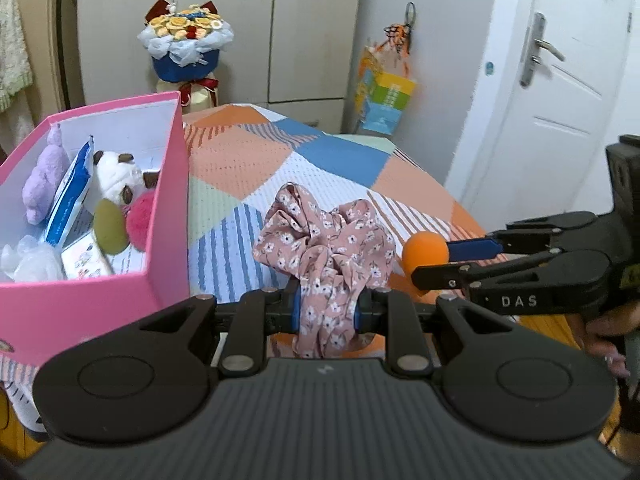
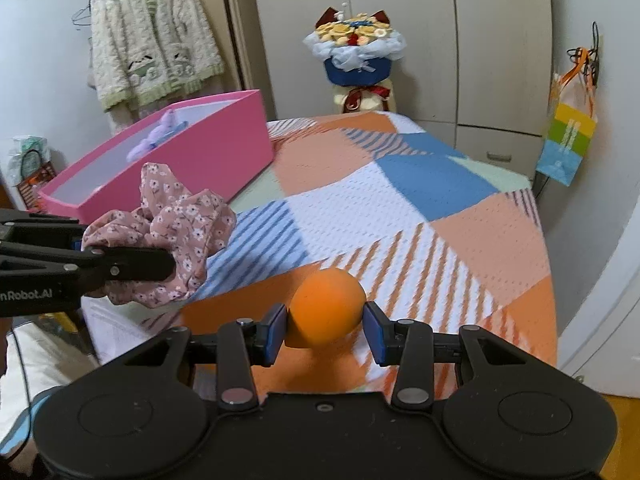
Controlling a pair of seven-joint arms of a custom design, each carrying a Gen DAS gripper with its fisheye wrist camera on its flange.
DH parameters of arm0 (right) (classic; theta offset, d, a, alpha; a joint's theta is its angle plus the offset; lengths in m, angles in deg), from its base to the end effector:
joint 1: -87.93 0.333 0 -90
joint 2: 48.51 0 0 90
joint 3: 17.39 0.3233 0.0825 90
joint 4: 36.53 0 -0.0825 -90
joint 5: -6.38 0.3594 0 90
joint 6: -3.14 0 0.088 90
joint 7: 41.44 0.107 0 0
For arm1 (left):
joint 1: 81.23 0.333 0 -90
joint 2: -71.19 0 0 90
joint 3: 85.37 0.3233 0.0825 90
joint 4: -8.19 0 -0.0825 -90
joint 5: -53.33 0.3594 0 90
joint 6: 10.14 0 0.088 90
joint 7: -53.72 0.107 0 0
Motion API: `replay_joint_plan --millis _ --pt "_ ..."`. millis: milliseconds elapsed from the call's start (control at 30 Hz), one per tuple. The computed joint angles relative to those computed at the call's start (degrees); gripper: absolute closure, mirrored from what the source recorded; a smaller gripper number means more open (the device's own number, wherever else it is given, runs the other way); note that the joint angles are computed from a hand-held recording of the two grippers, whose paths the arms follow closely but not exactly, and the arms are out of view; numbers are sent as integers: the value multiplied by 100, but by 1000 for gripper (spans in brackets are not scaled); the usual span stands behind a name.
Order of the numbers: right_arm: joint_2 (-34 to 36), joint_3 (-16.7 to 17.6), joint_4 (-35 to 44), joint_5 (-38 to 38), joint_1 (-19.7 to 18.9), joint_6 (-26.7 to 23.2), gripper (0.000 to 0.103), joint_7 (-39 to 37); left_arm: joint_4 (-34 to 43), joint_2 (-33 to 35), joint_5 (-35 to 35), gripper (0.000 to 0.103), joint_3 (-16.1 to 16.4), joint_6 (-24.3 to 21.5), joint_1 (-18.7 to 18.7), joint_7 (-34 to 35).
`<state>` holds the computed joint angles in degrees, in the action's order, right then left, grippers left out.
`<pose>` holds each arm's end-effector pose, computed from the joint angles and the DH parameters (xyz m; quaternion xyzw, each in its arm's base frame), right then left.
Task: Organize soft objects
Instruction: 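Lift and carry the scrunchie and orange sponge with both grippers over the box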
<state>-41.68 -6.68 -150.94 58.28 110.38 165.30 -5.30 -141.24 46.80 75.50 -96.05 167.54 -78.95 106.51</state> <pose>0.5236 0.2892 0.4887 -0.8295 0.3688 -0.0967 0.4080 0.4099 -0.0999 0.5170 -0.6653 0.6005 -0.3443 0.2795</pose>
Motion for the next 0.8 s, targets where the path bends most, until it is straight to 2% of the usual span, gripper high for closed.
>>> replay_joint_plan --millis 100,167,200,267,467,633,800 --pt "-210 1 -158 13 30 -152 57 24 -147 -298 -489 82 845 -447 -956 593" --pt "-327 -8 -214 79 63 -279 57 -86 -237 -491 -887 82 1169 -744 -1333 927" --pt "-385 -15 -235 121 85 -363 57 -164 -318 -599 -1042 82 1205 -804 -1365 968" --pt "-474 -41 -247 106 142 -532 57 -202 -473 -823 -1239 82 1165 -970 -1314 1021" --pt "-728 -95 -205 23 305 -1120 57 -354 -846 -1694 -1731 82 1336 -1457 -1427 1400" --pt "-872 -133 -46 202 430 -1648 57 -667 -979 -2429 -1708 82 1208 -1833 -1084 1516" --pt "-889 -90 172 425 583 -1761 57 -1073 -893 -2784 -1480 82 1105 -2095 -622 1496"
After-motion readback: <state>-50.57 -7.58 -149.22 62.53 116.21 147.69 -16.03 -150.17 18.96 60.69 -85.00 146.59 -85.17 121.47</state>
